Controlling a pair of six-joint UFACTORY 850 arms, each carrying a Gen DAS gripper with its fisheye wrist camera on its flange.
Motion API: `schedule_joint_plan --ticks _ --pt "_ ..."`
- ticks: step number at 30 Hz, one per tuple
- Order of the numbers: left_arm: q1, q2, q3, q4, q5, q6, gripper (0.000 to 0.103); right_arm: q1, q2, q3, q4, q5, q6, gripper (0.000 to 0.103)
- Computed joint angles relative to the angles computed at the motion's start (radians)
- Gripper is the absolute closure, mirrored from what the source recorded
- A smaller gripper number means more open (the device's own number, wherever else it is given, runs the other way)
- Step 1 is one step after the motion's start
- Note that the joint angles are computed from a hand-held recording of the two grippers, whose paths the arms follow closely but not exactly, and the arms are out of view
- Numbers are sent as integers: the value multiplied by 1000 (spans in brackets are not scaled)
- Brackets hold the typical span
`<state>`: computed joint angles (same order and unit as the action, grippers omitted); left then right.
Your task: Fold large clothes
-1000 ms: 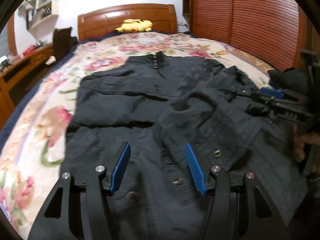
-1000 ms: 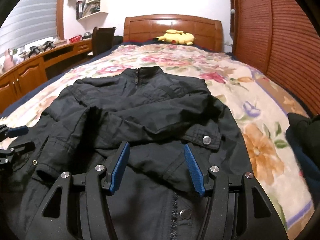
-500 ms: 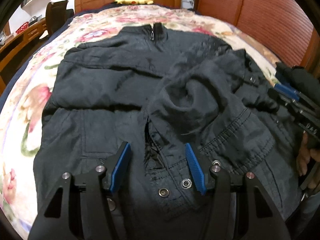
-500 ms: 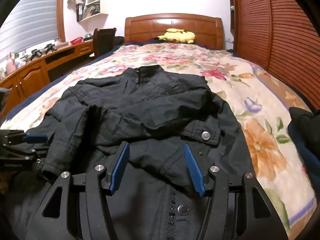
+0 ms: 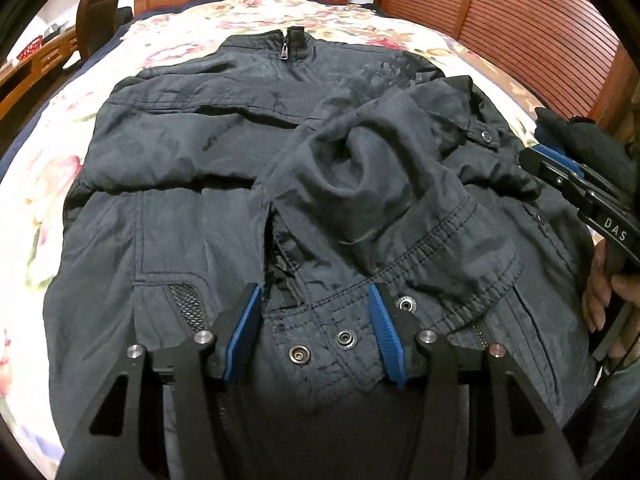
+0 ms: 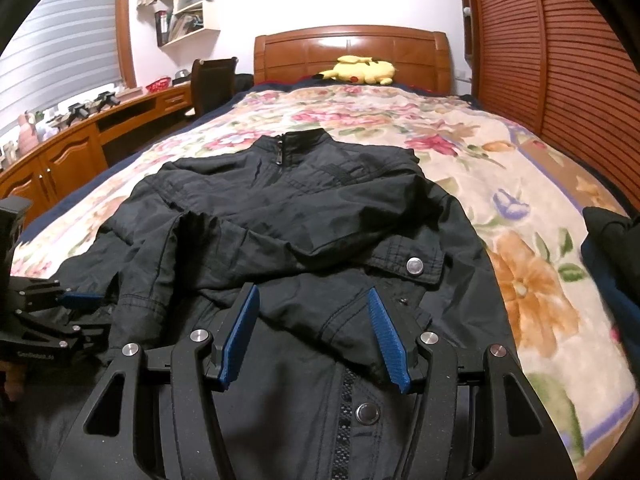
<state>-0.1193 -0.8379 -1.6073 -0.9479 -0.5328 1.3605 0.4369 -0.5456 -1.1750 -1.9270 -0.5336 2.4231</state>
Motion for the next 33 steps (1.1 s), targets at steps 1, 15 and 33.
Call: schedule_joint_plan --ticks 1,15,33 --pt "-2 7 12 -1 13 11 59 0 1 1 0 0 0 45" --pt "37 94 81 -237 95 327 103 1 5 10 -42 22 24 45" --pt "36 -118 -368 122 192 2 103 8 17 18 -15 0 -22 45"
